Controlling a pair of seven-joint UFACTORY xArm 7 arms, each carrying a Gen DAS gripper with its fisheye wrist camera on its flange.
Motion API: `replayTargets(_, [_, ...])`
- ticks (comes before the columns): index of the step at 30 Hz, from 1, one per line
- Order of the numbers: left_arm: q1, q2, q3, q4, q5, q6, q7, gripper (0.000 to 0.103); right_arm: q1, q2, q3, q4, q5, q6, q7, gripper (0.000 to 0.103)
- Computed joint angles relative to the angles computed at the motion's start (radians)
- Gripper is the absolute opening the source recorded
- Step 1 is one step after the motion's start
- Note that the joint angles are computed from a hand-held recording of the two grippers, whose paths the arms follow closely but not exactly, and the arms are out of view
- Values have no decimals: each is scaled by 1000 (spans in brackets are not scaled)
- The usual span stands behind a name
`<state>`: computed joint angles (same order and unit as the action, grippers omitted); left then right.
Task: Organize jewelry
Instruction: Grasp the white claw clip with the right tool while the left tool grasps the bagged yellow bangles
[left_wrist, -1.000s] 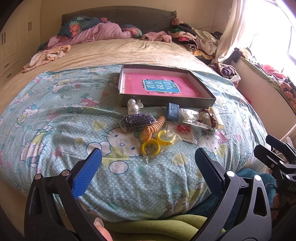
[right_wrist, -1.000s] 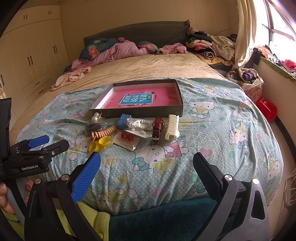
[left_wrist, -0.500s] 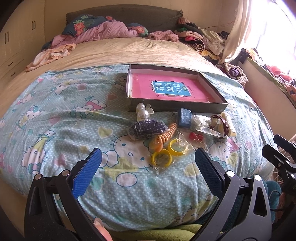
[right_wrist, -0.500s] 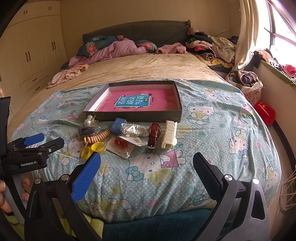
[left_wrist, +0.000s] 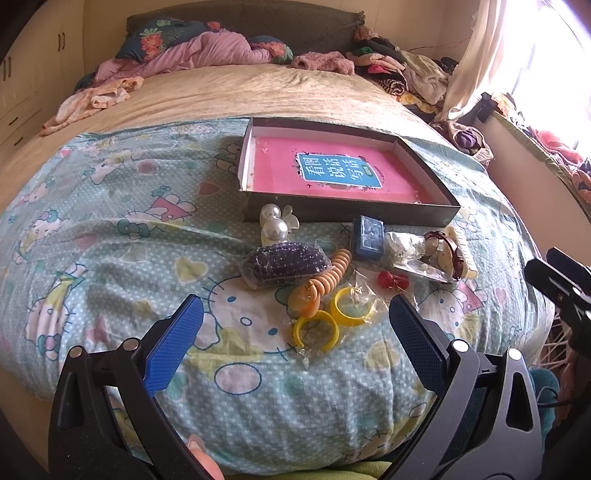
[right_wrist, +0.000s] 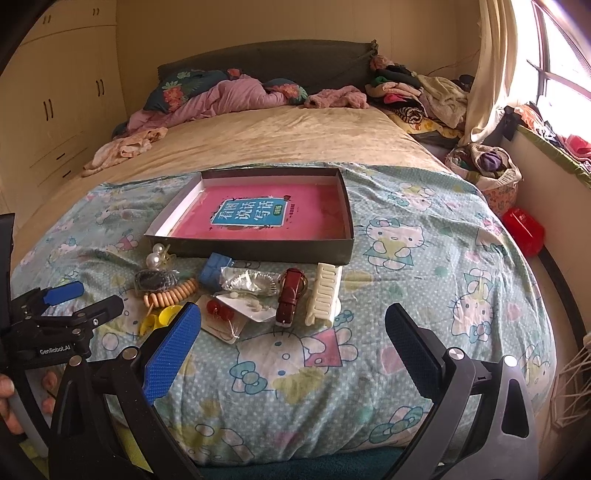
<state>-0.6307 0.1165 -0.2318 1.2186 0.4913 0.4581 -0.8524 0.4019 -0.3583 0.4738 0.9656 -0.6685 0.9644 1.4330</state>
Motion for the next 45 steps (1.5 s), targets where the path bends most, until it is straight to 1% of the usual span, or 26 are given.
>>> replayTargets(3, [0,21,0,12,-15,3,18,94,-8,3,-19,-3,4,-7,-13,99])
replayTargets(6, [8,40,-3,16,-69,0,77,94,-21,6,-37,-10,7,-18,-30,99])
replayTargets(12, [17,87,-22,31,-221,14,257,94,-48,10,-69,-32,19,-57,-52,99])
replayTargets(13, [21,96,-30,35,-260,17,292,94,-53,10,-73,-36,21,-63,-55,99])
replayTargets(18, [1,92,-16,25,-285,8,324,94,-68,5,-89,-64,38,-91,-63,99])
replayTargets(20, [6,91,-30,15,-322,-10,368,94,-74,0,-91,-80,46,-104,-58,99])
replayTargets(21, [2,98,-30,19,-325,-9,380,94,-77,-5,-95,-92,53,-114,-54,99])
replayTargets(23, [-12,118,-22,35,-313,-4,380,86,-84,-11,-98,-109,64,-129,-50,99])
replayTargets(24, [-15,126,-18,41,-311,-5,381,80,-87,-14,-101,-119,71,-136,-50,99])
replayTargets(25, [-22,136,-11,49,-300,-1,376,77,-90,-17,-104,-126,77,-143,-52,99])
replayTargets(27, [-30,161,-5,76,-293,17,379,77,-96,-23,-108,-144,88,-159,-56,99])
replayTargets(29, [-54,183,16,100,-246,31,361,77,-101,-31,-117,-165,105,-187,-63,99])
replayTargets(31, [-64,201,23,119,-227,35,358,77,-110,-32,-125,-184,123,-211,-71,99])
replayTargets(32, [-75,211,33,131,-203,36,346,76,-114,-26,-127,-188,133,-214,-74,99])
replayTargets(33, [-89,221,46,143,-175,43,329,71,-118,-22,-132,-194,144,-222,-78,99])
replayTargets(36, [-97,238,53,169,-155,52,316,65,-124,-7,-153,-218,180,-292,-94,98])
replayTargets(40, [-89,235,45,169,-158,41,341,38,-120,48,-179,-215,234,-374,-166,73])
replayTargets(42, [-91,226,44,159,-155,33,347,30,-122,71,-181,-209,246,-398,-185,64])
replayTargets(43, [-87,223,40,154,-161,28,355,28,-126,80,-178,-208,238,-412,-188,54])
replayTargets(44, [-82,218,34,149,-170,23,366,28,-125,83,-185,-219,239,-456,-199,47])
replayTargets(45, [-79,215,30,145,-179,17,376,28,-115,86,-202,-234,268,-508,-225,32])
